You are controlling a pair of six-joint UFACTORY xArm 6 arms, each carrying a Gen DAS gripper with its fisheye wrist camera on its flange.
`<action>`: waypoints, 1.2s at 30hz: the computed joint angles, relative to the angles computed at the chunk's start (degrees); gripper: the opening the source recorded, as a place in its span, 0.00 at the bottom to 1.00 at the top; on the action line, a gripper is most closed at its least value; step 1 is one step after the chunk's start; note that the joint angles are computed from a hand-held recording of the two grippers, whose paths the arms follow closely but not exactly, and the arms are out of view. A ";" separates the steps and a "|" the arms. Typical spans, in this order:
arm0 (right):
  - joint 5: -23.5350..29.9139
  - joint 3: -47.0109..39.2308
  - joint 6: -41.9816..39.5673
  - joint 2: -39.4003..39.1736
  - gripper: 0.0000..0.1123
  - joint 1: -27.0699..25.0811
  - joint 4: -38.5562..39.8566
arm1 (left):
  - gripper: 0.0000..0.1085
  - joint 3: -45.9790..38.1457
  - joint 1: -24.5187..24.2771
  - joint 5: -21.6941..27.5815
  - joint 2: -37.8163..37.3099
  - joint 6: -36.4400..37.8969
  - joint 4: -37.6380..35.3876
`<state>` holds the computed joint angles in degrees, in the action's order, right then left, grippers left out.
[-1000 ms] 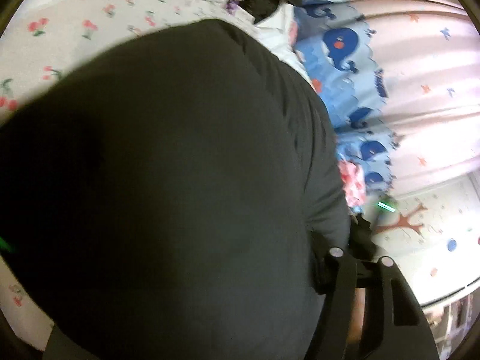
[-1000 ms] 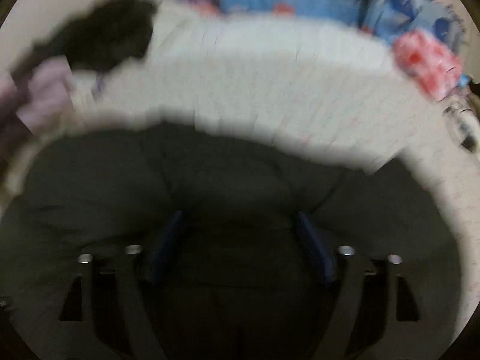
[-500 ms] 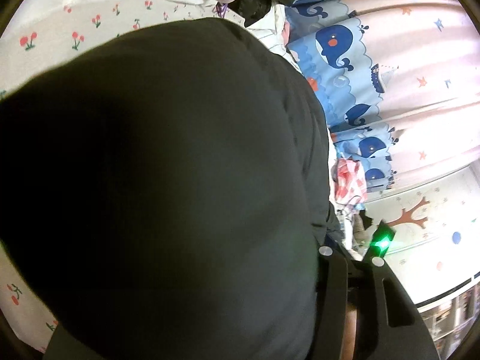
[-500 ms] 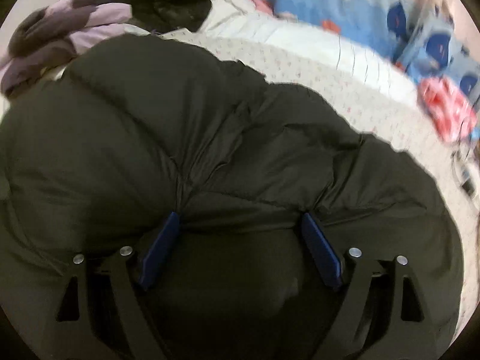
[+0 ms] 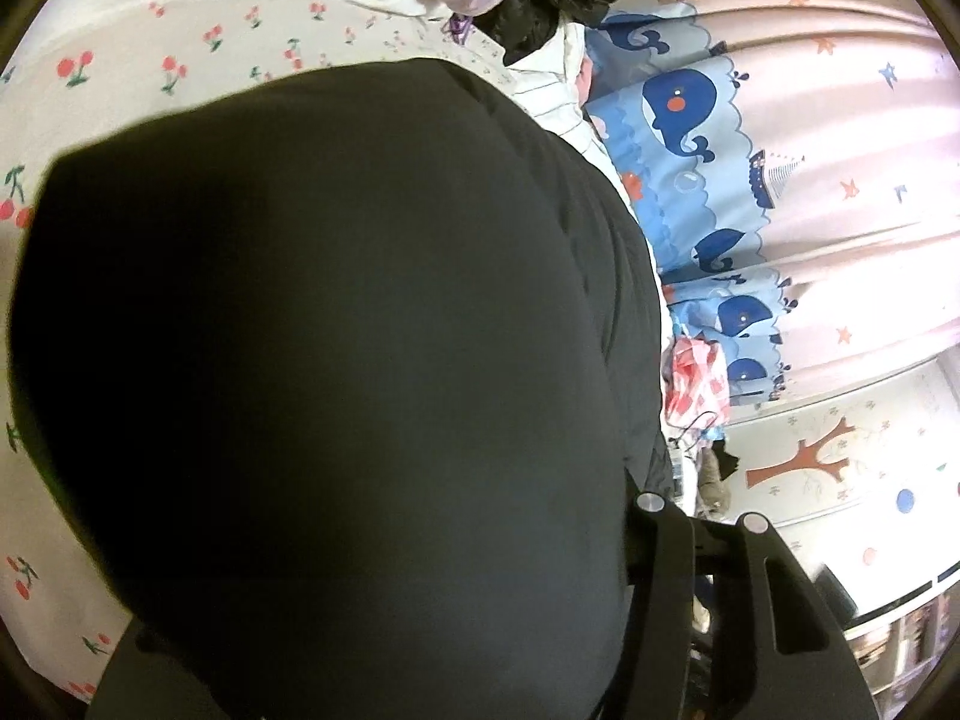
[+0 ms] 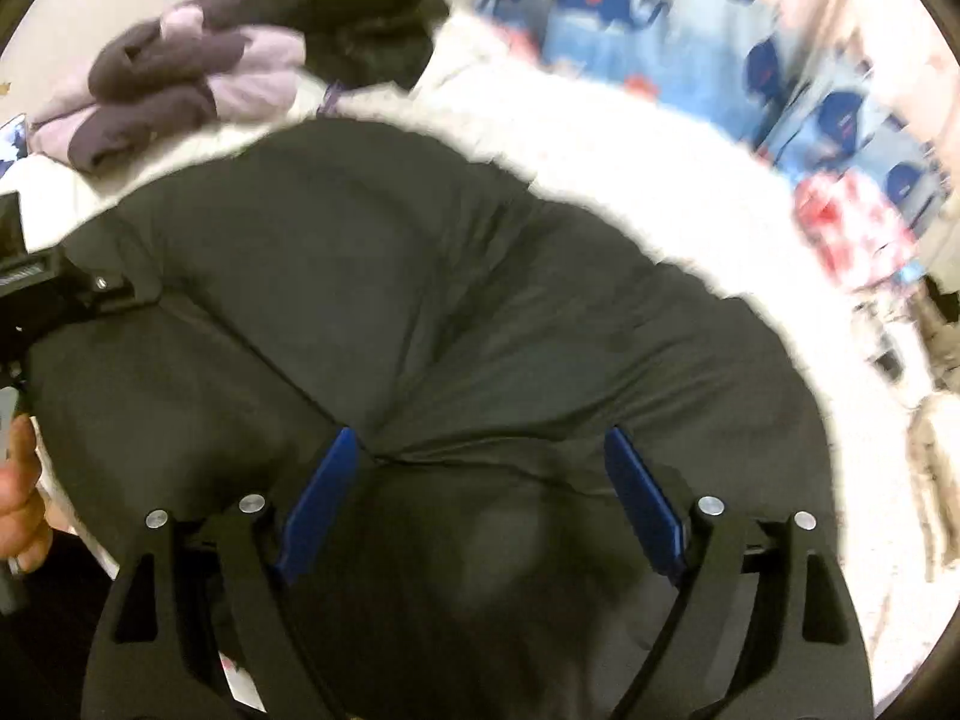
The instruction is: Fold large clothes
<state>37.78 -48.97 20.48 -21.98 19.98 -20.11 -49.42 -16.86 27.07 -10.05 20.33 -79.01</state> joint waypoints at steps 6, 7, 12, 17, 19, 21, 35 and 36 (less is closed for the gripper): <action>4.59 -0.07 -3.16 5.55 0.73 4.09 -2.69 | 0.49 1.84 -2.51 -4.66 -1.90 -0.82 2.48; 3.81 -1.23 -5.86 4.69 0.72 3.31 1.25 | 0.49 2.76 -3.91 -6.46 -2.64 -0.40 2.10; -3.70 -9.06 -4.51 8.53 0.79 -2.09 -0.98 | 0.49 4.54 -3.62 -7.46 -4.65 4.49 -3.80; 0.57 -21.21 -6.63 27.48 0.87 -5.57 1.95 | 0.49 5.05 -4.26 -8.78 -4.67 9.02 -7.51; 0.15 -21.80 -8.55 29.13 0.86 -5.70 3.63 | 0.49 5.23 -4.48 -8.95 -4.76 9.94 -7.87; 0.28 -21.57 -12.05 27.33 0.86 -6.34 8.54 | 0.49 5.66 -4.45 -9.13 -5.11 9.92 -7.68; -8.97 -2.57 -20.18 10.07 0.86 -4.72 15.07 | 0.53 5.99 -3.78 -8.27 -5.45 11.71 -11.77; -10.34 -3.84 -18.02 10.31 0.86 -5.59 12.52 | 0.53 6.21 -3.28 -7.41 -5.59 11.92 -12.29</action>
<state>27.45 -52.81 2.46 -11.66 14.39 -7.59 -43.21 -20.14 19.66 -15.64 32.25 -91.30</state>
